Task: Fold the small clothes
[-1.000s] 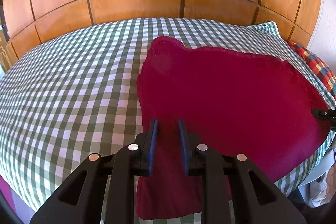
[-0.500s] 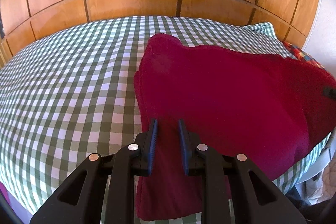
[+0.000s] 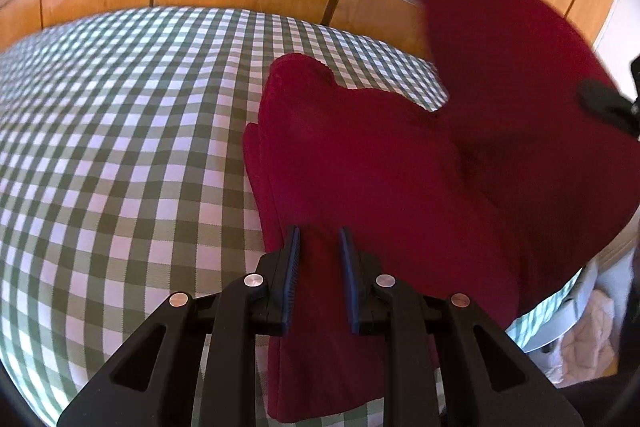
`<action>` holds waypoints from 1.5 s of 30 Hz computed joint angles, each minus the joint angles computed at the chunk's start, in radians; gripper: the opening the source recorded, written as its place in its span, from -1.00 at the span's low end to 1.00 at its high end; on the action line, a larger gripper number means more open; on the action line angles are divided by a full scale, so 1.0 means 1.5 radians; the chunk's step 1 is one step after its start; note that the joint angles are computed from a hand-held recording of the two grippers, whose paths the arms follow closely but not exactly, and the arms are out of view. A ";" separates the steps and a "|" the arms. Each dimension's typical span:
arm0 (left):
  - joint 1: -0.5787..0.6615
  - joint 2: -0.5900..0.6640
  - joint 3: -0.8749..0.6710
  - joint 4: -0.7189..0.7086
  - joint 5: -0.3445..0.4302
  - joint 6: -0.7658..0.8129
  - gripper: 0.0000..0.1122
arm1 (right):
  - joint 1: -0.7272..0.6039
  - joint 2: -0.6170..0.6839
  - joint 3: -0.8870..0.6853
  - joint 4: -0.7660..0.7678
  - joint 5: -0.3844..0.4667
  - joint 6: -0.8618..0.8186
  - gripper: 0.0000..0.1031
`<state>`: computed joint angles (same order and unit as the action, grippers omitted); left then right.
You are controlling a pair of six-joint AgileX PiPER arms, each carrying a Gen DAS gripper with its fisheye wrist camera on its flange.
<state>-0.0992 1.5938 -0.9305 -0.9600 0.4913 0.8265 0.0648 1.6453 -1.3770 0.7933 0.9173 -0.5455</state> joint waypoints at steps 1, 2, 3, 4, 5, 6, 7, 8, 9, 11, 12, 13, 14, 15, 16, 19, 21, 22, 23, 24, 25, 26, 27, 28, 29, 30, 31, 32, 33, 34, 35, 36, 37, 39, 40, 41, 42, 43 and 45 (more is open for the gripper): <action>0.015 0.003 -0.001 -0.024 0.021 0.019 -0.66 | 0.031 0.025 -0.012 -0.014 -0.008 0.015 -0.43; 0.041 0.008 -0.003 -0.061 0.059 0.042 -0.66 | 0.055 0.042 -0.019 -0.028 -0.019 0.027 -0.43; 0.072 0.014 -0.005 -0.095 0.102 0.061 -0.66 | 0.069 0.052 -0.021 -0.038 -0.027 0.032 -0.43; 0.090 0.022 -0.010 -0.112 0.127 0.069 -0.66 | 0.096 0.073 -0.028 -0.062 -0.044 0.050 -0.43; 0.119 0.025 -0.009 -0.135 0.161 0.081 -0.66 | 0.113 0.089 -0.037 -0.081 -0.053 0.065 -0.43; 0.141 0.023 -0.007 -0.145 0.182 0.085 -0.66 | 0.128 0.100 -0.044 -0.101 -0.061 0.077 -0.43; 0.154 0.022 -0.007 -0.146 0.194 0.085 -0.66 | 0.151 0.110 -0.047 -0.136 -0.076 0.095 -0.43; 0.176 0.018 -0.005 -0.148 0.217 0.086 -0.67 | 0.165 0.113 -0.046 -0.159 -0.085 0.103 -0.42; 0.188 0.017 -0.005 -0.151 0.231 0.088 -0.67 | 0.178 0.114 -0.046 -0.176 -0.094 0.108 -0.42; 0.218 0.013 -0.006 -0.159 0.265 0.086 -0.66 | 0.204 0.101 -0.025 -0.208 -0.123 0.095 -0.30; 0.232 0.009 -0.006 -0.166 0.279 0.086 -0.67 | 0.208 0.095 -0.018 -0.198 -0.127 0.080 -0.16; 0.246 0.005 -0.008 -0.173 0.294 0.084 -0.67 | 0.208 0.087 -0.006 -0.170 -0.127 0.052 -0.07; 0.256 0.005 -0.014 -0.176 0.308 0.081 -0.67 | 0.199 0.077 0.007 -0.130 -0.121 0.014 0.07; 0.264 0.000 -0.017 -0.182 0.320 0.079 -0.67 | 0.191 0.061 0.026 -0.102 -0.123 -0.016 0.10; 0.268 0.003 -0.030 -0.183 0.330 0.075 -0.67 | 0.180 0.038 0.051 -0.069 -0.123 -0.052 0.12; 0.272 -0.011 -0.048 -0.188 0.358 0.070 -0.64 | 0.130 -0.024 0.123 0.008 -0.109 -0.127 0.15; 0.269 -0.018 -0.063 -0.198 0.379 0.067 -0.20 | 0.086 -0.074 0.181 0.033 -0.103 -0.157 0.20; 0.268 -0.023 -0.066 -0.211 0.398 0.073 -0.16 | 0.065 -0.095 0.206 0.032 -0.101 -0.161 0.20; 0.266 -0.030 -0.068 -0.213 0.410 0.075 -0.16 | 0.039 -0.121 0.239 0.023 -0.103 -0.160 0.20; 0.257 -0.037 -0.074 -0.211 0.413 0.076 -0.16 | 0.021 -0.139 0.265 0.011 -0.106 -0.153 0.21; 0.244 -0.044 -0.079 -0.207 0.412 0.077 -0.16 | -0.002 -0.156 0.297 -0.006 -0.116 -0.145 0.21; 0.231 -0.049 -0.084 -0.203 0.409 0.077 -0.05 | -0.013 -0.166 0.318 -0.016 -0.123 -0.141 0.21; 0.213 -0.054 -0.090 -0.191 0.405 0.079 0.09 | -0.019 -0.168 0.333 -0.031 -0.136 -0.129 0.21; 0.201 -0.056 -0.093 -0.182 0.398 0.076 0.12 | -0.022 -0.170 0.350 -0.044 -0.149 -0.119 0.21; 0.173 -0.060 -0.101 -0.150 0.380 0.062 0.14 | -0.019 -0.169 0.365 -0.061 -0.167 -0.102 0.21; 0.157 -0.064 -0.102 -0.129 0.366 0.055 0.14 | -0.012 -0.166 0.373 -0.069 -0.183 -0.092 0.21; 0.137 -0.069 -0.102 -0.099 0.345 0.043 0.14 | -0.001 -0.162 0.376 -0.074 -0.196 -0.083 0.21; 0.109 -0.074 -0.104 -0.052 0.311 0.017 0.14 | 0.016 -0.162 0.384 -0.078 -0.215 -0.076 0.21; 0.097 -0.075 -0.102 -0.026 0.297 0.005 0.14 | 0.031 -0.164 0.392 -0.085 -0.232 -0.068 0.21; 0.088 -0.075 -0.100 -0.009 0.293 -0.002 0.14 | 0.054 -0.155 0.391 -0.097 -0.255 -0.053 0.21; 0.083 -0.070 -0.098 0.000 0.294 -0.004 0.14 | 0.072 -0.152 0.393 -0.119 -0.272 -0.034 0.21; 0.080 -0.067 -0.096 0.005 0.292 -0.001 0.14 | 0.091 -0.140 0.381 -0.147 -0.283 -0.003 0.14; 0.072 -0.071 -0.088 0.018 0.279 -0.003 0.12 | 0.111 -0.124 0.368 -0.180 -0.296 0.035 0.03; 0.060 -0.079 -0.075 0.049 0.248 -0.012 -0.61 | 0.124 -0.111 0.367 -0.248 -0.321 0.102 -0.48; 0.066 -0.076 -0.072 0.048 0.243 -0.008 -0.67 | 0.126 -0.112 0.370 -0.245 -0.327 0.106 -0.59; 0.090 -0.083 -0.057 0.019 0.254 0.016 -0.76 | 0.107 -0.126 0.375 -0.227 -0.320 0.083 -0.72; 0.113 -0.089 -0.043 -0.010 0.269 0.048 -0.79 | 0.086 -0.138 0.384 -0.197 -0.317 0.034 -0.76; 0.147 -0.099 -0.021 -0.042 0.293 0.087 -0.81 | 0.081 -0.155 0.398 -0.187 -0.319 0.012 -0.80; 0.194 -0.100 0.014 -0.078 0.336 0.125 -0.83 | 0.073 -0.167 0.410 -0.177 -0.314 -0.009 -0.81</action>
<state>0.1918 1.4442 -0.9088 -1.0765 0.9949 1.0139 0.1750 1.3947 -0.7625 0.5273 0.4470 -0.5585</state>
